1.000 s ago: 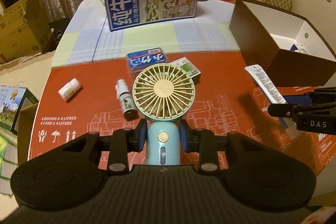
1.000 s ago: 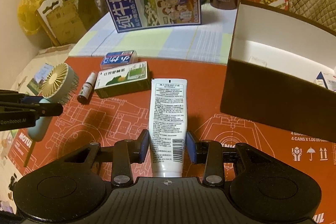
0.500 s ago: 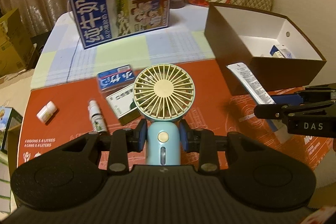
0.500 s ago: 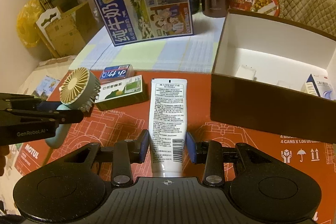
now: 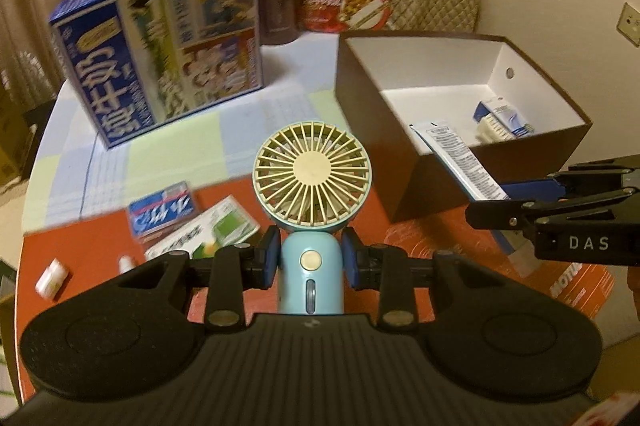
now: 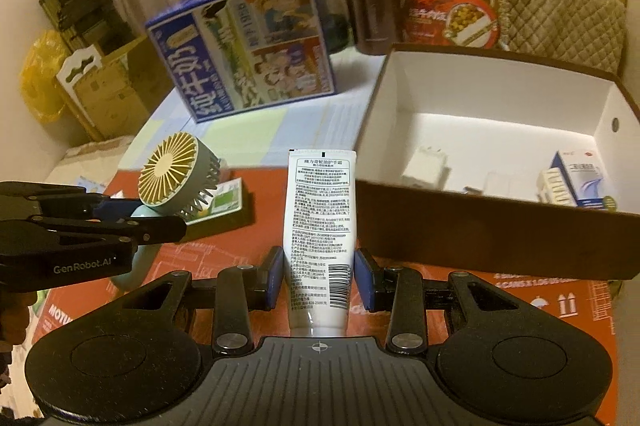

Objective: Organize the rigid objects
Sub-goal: 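Carry the fan and white tube over the open box with both tools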

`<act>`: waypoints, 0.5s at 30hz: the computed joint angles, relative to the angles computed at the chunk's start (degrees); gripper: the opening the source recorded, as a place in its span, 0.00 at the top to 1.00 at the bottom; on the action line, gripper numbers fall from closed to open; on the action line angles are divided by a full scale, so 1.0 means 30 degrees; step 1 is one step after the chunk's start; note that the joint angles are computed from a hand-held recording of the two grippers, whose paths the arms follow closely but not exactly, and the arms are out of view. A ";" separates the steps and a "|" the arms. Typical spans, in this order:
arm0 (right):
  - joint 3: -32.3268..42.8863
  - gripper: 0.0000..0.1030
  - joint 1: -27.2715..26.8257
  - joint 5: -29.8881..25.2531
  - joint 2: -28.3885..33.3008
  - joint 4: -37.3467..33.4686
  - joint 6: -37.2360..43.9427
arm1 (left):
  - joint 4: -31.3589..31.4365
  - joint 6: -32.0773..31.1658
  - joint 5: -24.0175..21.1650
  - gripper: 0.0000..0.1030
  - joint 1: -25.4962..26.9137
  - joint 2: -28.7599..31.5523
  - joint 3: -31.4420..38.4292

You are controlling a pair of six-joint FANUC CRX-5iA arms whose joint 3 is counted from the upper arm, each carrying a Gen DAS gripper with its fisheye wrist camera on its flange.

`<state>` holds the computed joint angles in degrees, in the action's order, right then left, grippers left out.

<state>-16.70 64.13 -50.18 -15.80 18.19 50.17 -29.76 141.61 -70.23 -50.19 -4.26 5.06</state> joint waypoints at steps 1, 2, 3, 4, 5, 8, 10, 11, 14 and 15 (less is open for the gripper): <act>0.0045 0.66 -0.0201 0.0015 -0.0029 0.0033 0.0059 | 0.0019 -0.0194 0.0147 0.73 0.0063 0.0189 0.0221; 0.0082 0.66 -0.0391 0.0022 -0.0068 0.0107 0.0072 | 0.0053 -0.0401 0.0319 0.73 0.0151 0.0417 0.0471; 0.0121 0.67 -0.0561 0.0013 -0.0107 0.0171 0.0086 | 0.0067 -0.0531 0.0443 0.73 0.0216 0.0637 0.0711; 0.0174 0.67 -0.0783 0.0019 -0.0130 0.0240 0.0121 | 0.0068 -0.0660 0.0576 0.73 0.0264 0.0905 0.1014; 0.0219 0.67 -0.0964 0.0000 -0.0146 0.0325 0.0105 | 0.0085 -0.0763 0.0683 0.73 0.0307 0.1113 0.1251; 0.0428 0.67 -0.1628 0.0012 -0.0142 0.0303 0.0399 | 0.0280 -0.1306 0.1101 0.73 0.0491 0.1806 0.2022; 0.0603 0.67 -0.2052 -0.0012 -0.0105 0.0261 0.0640 | 0.0458 -0.1709 0.1302 0.73 0.0608 0.2286 0.2537; 0.0689 0.67 -0.2268 0.0005 -0.0080 0.0239 0.0772 | 0.0552 -0.1898 0.1411 0.73 0.0664 0.2550 0.2815; 0.0950 0.67 -0.2875 0.0053 -0.0016 0.0117 0.1135 | 0.0884 -0.2395 0.1691 0.73 0.0852 0.3276 0.3598; 0.1075 0.67 -0.3114 0.0107 0.0042 0.0051 0.1291 | 0.0992 -0.2529 0.1783 0.73 0.0913 0.3470 0.3810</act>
<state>-13.48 54.78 -49.86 -15.67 18.34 54.04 -26.78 134.02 -64.88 -47.45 6.15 16.49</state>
